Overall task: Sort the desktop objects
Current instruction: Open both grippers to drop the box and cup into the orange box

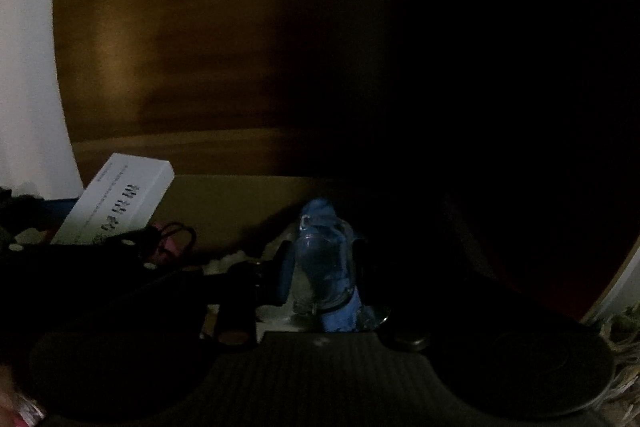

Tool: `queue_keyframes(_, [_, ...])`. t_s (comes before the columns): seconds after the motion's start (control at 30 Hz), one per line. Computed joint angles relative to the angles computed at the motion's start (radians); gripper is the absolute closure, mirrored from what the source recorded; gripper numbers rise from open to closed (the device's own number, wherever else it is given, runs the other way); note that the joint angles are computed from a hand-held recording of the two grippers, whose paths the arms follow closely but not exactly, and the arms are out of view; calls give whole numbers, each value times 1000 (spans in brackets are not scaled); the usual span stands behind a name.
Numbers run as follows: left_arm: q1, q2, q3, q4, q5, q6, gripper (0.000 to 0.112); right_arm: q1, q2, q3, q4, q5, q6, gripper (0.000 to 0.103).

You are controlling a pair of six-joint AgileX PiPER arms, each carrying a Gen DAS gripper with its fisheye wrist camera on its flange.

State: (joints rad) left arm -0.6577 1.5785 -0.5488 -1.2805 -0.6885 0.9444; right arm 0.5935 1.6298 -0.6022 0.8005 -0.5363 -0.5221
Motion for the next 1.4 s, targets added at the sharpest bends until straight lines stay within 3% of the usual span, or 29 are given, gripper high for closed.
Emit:
queue_keyframes(0.17, [15, -37, 34, 58, 1, -54, 55, 8, -46, 37, -52, -11, 51, 74])
queue_keyframes(0.3, [-11, -90, 85, 95, -39, -107, 55, 54, -97, 70, -23, -38, 26, 74])
queue_keyframes(0.53, [-18, -147, 107, 89, -20, -77, 55, 85, -109, 70, 55, -61, -49, 74])
queue_keyframes(0.67, [-44, -152, 106, 71, -50, -62, 49, 109, -103, 69, 100, -86, -65, 72])
queue_keyframes(0.73, [-61, -150, 108, 53, -82, -62, 40, 105, -91, 58, 101, -88, -62, 71])
queue_keyframes(0.83, [-71, -81, 78, 54, -144, -102, 25, 110, -97, 69, 119, -112, -58, 56])
queue_keyframes(0.9, [-47, -64, 77, 86, -145, -128, 15, 103, -100, 80, 103, -121, -32, 38])
queue_keyframes(0.93, [-50, -60, 80, 81, -162, -132, 9, 102, -100, 84, 98, -124, -24, 36])
queue_keyframes(1.0, [-60, -59, 95, 85, -197, -146, 9, 108, -97, 90, 96, -136, -21, 30])
queue_keyframes(1.23, [-65, -91, 144, 102, -201, -169, 9, 154, -148, 136, 139, -152, -53, 28])
queue_keyframes(1.4, [-76, -191, 235, 104, -183, -170, 9, 223, -184, 205, 135, -201, 0, 24])
